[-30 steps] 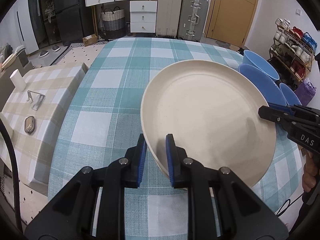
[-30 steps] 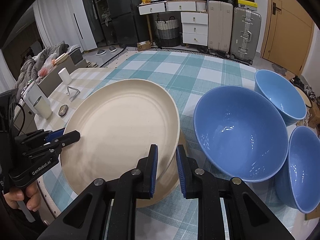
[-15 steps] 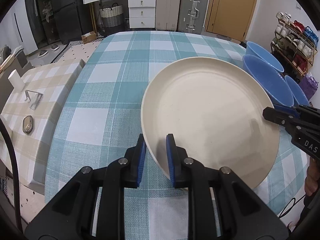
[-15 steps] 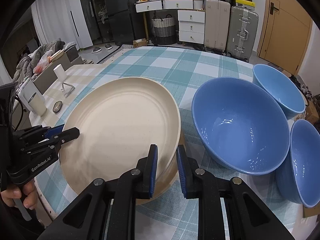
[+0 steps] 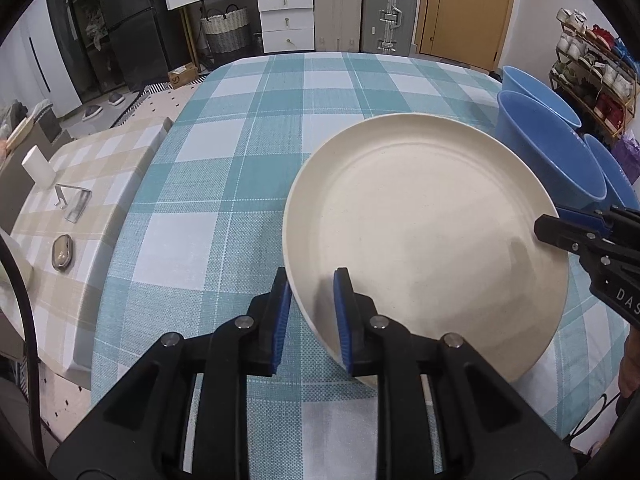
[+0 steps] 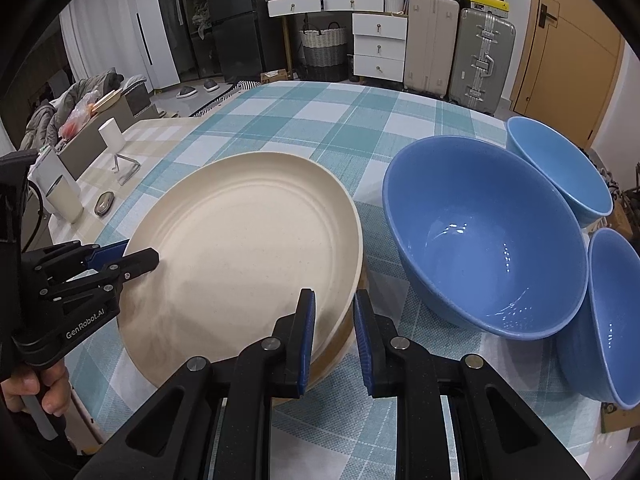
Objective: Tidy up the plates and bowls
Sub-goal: 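Carry the held cream plate over the plate stack with both grippers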
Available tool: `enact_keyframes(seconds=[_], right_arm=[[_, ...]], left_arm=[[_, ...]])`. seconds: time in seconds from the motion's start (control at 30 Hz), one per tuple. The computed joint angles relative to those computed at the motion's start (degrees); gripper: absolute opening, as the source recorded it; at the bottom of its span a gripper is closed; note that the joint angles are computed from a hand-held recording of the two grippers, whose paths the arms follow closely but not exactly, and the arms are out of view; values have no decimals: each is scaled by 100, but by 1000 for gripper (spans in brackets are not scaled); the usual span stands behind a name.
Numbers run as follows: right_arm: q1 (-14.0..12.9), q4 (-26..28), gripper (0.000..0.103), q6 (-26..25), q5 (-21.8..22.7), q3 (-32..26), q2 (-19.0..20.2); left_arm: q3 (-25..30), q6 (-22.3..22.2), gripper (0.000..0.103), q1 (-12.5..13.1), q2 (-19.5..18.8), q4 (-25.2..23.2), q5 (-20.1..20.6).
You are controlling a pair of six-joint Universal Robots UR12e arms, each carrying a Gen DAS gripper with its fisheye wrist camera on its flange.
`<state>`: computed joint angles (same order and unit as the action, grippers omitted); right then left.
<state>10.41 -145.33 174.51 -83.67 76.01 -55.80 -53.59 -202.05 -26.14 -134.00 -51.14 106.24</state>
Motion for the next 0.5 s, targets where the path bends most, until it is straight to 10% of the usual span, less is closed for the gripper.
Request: enact_keyframes(seconds=[0.5], right_arm=[[85, -275, 21, -93, -360, 94, 36]], left_arm=[[114, 113, 19, -75, -100, -131, 270]])
